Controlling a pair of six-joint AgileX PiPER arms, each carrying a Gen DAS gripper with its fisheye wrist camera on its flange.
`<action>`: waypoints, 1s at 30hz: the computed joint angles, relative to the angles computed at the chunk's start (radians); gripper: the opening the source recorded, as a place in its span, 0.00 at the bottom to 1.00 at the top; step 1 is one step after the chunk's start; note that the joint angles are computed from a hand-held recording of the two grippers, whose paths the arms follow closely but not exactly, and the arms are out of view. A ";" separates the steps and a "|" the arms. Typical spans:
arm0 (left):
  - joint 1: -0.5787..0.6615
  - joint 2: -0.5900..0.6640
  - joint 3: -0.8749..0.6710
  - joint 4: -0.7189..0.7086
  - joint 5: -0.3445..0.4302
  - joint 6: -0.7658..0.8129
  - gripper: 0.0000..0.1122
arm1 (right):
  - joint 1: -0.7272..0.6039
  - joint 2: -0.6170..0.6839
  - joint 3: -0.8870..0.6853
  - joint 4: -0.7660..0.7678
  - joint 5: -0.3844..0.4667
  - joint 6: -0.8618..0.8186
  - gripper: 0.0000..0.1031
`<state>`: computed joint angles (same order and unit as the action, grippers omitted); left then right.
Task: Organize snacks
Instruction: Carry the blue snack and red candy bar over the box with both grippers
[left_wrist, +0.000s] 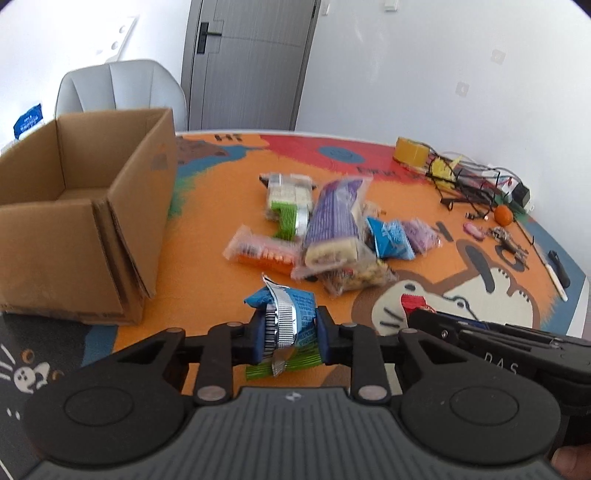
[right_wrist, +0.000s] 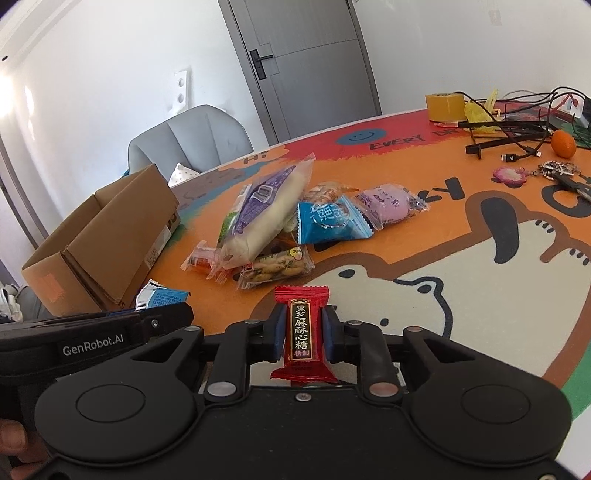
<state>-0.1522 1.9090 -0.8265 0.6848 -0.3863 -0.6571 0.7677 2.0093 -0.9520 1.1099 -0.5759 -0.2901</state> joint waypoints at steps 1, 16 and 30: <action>0.004 -0.007 0.000 0.003 -0.004 -0.002 0.23 | 0.002 -0.005 -0.002 0.000 -0.005 -0.002 0.21; 0.128 -0.136 -0.040 0.094 -0.038 -0.109 0.23 | 0.022 -0.019 -0.161 -0.008 -0.011 -0.120 0.21; 0.280 -0.061 -0.197 0.176 0.007 -0.242 0.23 | 0.009 0.085 -0.460 0.068 0.109 -0.318 0.21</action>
